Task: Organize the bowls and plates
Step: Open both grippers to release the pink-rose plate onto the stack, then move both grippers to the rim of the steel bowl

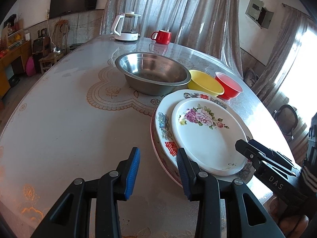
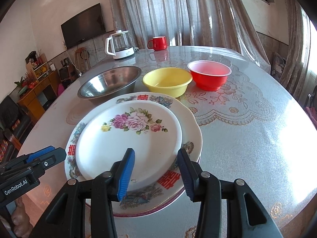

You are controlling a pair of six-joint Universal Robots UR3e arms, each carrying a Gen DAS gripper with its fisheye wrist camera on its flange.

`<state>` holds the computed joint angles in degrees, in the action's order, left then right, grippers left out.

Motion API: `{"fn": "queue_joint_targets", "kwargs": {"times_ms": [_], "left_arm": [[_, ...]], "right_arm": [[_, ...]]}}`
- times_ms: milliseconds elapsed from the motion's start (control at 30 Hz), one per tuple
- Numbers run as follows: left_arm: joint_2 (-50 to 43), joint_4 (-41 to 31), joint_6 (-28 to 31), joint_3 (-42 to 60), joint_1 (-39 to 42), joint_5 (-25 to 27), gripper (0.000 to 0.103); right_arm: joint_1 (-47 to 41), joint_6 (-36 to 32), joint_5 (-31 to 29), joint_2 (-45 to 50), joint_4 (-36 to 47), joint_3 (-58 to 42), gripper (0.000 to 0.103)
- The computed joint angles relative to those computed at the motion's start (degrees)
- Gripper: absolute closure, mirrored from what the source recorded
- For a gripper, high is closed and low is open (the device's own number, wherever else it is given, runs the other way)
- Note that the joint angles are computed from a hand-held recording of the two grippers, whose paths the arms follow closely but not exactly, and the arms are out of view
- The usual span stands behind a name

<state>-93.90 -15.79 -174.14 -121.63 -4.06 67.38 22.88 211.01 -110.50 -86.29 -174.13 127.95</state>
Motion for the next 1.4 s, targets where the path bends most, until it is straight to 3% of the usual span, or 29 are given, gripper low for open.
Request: {"fn": "queue_joint_targets", "kwargs": {"times_ms": [500, 633, 733, 900, 1000, 1133, 1400], "left_arm": [[-1.9, -1.8, -1.2, 1.9, 3.9, -3.3, 0.060], [-3.7, -2.9, -1.4, 4.4, 4.6, -2.9, 0.061], [-5.7, -3.8, -1.6, 6.9, 5.5, -4.2, 0.061], [-9.7, -4.7, -1.7, 12.2, 4.7, -1.5, 0.061], [-11.5, -4.9, -0.9, 14.5, 4.1, 0.5, 0.061], [-12.8, -5.6, -1.7, 16.6, 4.7, 0.2, 0.061], [-14.7, -6.1, -4.3, 20.9, 4.8, 0.2, 0.061]], "right_arm": [[-5.6, 0.1, 7.3, -2.0, -2.8, 2.2, 0.054], [-7.2, -0.3, 9.4, -2.0, -3.2, 2.1, 0.046], [-8.2, -1.3, 10.9, -1.7, -3.0, 0.5, 0.046], [-8.6, -3.3, 12.3, 0.0, -3.0, -2.8, 0.046], [-9.8, -4.4, 15.2, 0.7, -4.0, -3.6, 0.046], [-12.6, -5.5, 21.4, 1.9, -3.9, -5.7, 0.046], [-14.8, -6.5, 28.0, 6.0, -3.3, -11.2, 0.046]]}}
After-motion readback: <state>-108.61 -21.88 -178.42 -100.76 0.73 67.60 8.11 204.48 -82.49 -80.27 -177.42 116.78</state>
